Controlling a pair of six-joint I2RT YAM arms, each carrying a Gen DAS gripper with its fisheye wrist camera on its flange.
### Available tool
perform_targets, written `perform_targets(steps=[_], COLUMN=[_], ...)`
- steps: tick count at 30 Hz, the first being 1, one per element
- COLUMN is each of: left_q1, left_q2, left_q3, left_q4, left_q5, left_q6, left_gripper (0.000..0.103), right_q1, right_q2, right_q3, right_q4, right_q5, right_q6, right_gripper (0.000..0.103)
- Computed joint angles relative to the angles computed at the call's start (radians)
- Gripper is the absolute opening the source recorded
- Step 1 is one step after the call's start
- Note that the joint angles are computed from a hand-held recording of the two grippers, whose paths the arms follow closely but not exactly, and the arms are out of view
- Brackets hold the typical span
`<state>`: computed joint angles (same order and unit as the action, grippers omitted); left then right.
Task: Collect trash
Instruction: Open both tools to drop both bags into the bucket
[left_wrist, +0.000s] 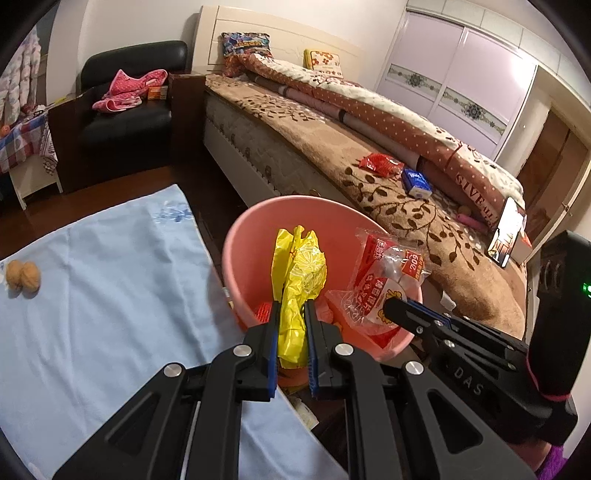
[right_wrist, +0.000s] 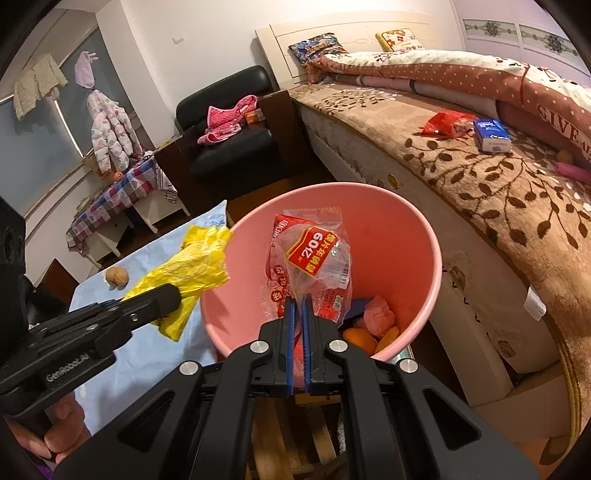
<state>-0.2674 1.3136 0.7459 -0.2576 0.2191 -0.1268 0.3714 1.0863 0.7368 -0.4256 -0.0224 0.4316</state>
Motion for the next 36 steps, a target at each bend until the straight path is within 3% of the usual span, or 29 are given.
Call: perform_targets(steps=[9,18,29,32,34,36], left_q1=[-0.041,-0.052,-0.052,-0.049,-0.047,-0.044], left_q2=[0.113,0.121,0.083,0.069,0.058,0.049], left_q3=[0.042,0.039,0.032,0.029,0.025,0.021], left_q4=[0.034,0.048,0.04,0.039,0.036,0.035], left_q5=[-0.02,-0.021,-0.023,-0.021,-0.023,-0.026], left_q6=[-0.038,-0.065,-0.075,-0.079,-0.077,-0.076], left_gripper=[0.012,0.017,0.04,0.044,0.045,0.048], right_q1=[-0.037,-0.044,-0.045,-0.052,-0.058,-0.057], right_q2=[0.016,0.045,0.055,0.056,0.048,0.041], right_q3=[-0.016,-0.011,-0.006,-0.007,-0.014,-0.017], right_q4=[0.017,0.019,0.006,0.01,0.017,0.019], right_q5=[-0.017,-0.027,-0.017,-0.02,-0.033,-0.035], right_q6=[-0.005,-0.026,-0.008,-0.007,-0.007,-0.002], right_gripper=[0.004,0.004,0.005,0.014,0.027,0.03])
